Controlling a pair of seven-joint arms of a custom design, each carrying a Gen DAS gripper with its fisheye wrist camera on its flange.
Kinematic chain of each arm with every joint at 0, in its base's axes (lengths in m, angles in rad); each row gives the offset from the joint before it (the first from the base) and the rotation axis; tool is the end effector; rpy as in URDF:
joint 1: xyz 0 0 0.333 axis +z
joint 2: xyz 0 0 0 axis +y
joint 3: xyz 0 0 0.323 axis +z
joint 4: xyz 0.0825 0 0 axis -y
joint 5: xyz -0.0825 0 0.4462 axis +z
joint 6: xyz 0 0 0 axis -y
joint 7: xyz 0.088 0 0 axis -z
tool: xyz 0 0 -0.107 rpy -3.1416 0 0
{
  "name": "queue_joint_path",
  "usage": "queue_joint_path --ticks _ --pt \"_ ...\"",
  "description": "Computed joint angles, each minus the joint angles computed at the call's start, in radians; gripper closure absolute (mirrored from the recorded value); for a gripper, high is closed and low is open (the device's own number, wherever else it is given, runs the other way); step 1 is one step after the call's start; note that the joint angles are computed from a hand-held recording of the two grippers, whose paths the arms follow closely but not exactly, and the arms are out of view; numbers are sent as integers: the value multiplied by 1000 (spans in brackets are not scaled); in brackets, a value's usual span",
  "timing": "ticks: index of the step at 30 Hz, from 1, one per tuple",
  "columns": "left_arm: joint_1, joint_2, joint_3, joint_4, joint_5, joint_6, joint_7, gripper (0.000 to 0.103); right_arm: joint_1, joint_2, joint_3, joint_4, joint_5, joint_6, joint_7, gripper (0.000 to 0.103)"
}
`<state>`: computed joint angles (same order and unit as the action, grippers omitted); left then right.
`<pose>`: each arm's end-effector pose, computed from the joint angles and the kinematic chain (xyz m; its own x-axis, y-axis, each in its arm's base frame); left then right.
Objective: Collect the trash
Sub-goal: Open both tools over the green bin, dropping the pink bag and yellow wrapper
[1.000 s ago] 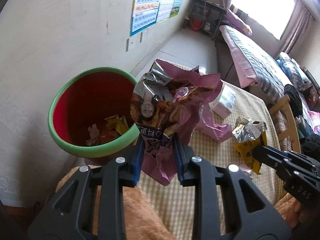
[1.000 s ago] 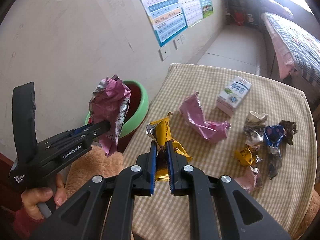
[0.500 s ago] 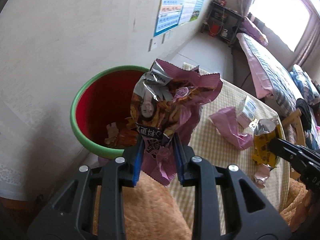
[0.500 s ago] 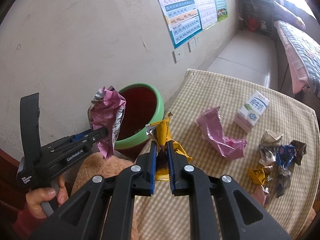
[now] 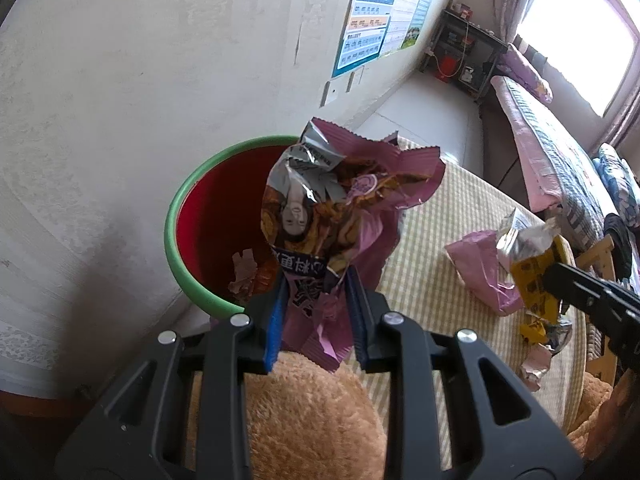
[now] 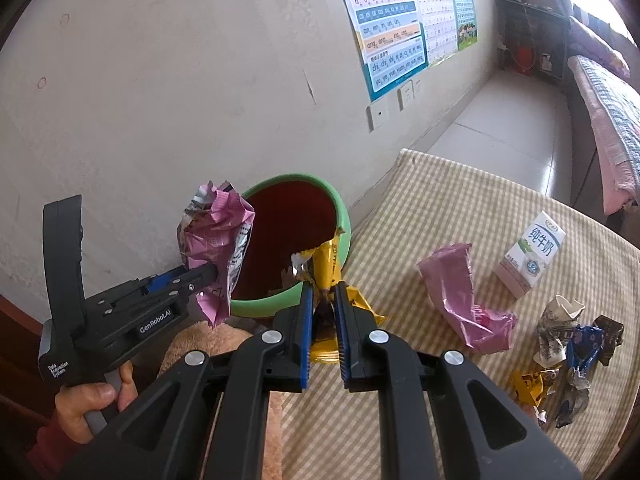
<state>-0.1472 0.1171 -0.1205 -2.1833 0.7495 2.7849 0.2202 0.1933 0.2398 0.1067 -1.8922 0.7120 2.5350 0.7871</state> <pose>0.5967 -0.1948 0.3465 0.3738 -0.9114 0.1724 -0.7319 -0.4040 -0.5488 0.6719 0.1963 0.3940 0.5800 -0.7731 -0.2569 -0.7441 -0.3744 -0.5533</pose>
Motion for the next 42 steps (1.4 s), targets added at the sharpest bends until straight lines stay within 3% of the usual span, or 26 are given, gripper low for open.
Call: queue_joint_path --ticks 10,12,13,14,20,25,27,28,31,37,42 --pt "1 19 7 13 -18 -8 7 76 4 45 3 41 -28 -15 25 90" --pt "0 15 9 10 -13 -9 0 76 8 73 -8 60 -75 -54 63 77" --pt "0 13 9 8 -11 -10 -2 76 12 77 -13 53 -94 -45 82 62" --pt "2 10 9 4 -12 -8 -4 76 17 78 -19 37 -115 -24 101 55" --pt "6 3 3 -9 -19 -9 -4 75 41 109 -68 -16 -311 -4 278 43" --pt "6 20 -1 1 -56 0 28 75 -18 150 -42 7 -261 -81 315 44" --pt "2 21 0 1 -57 1 32 75 -34 166 -35 24 -235 -113 322 52" --pt "1 22 1 2 -57 2 32 75 -42 171 -32 30 -218 -126 323 64" --pt "-2 20 5 -1 -53 -1 29 75 -55 171 -24 28 -187 -125 306 78" --pt "5 12 10 -15 -49 -2 17 75 -65 131 -5 10 -122 -95 243 80" --pt "10 26 17 0 -34 -18 1 75 -59 156 16 108 -55 -136 204 80"
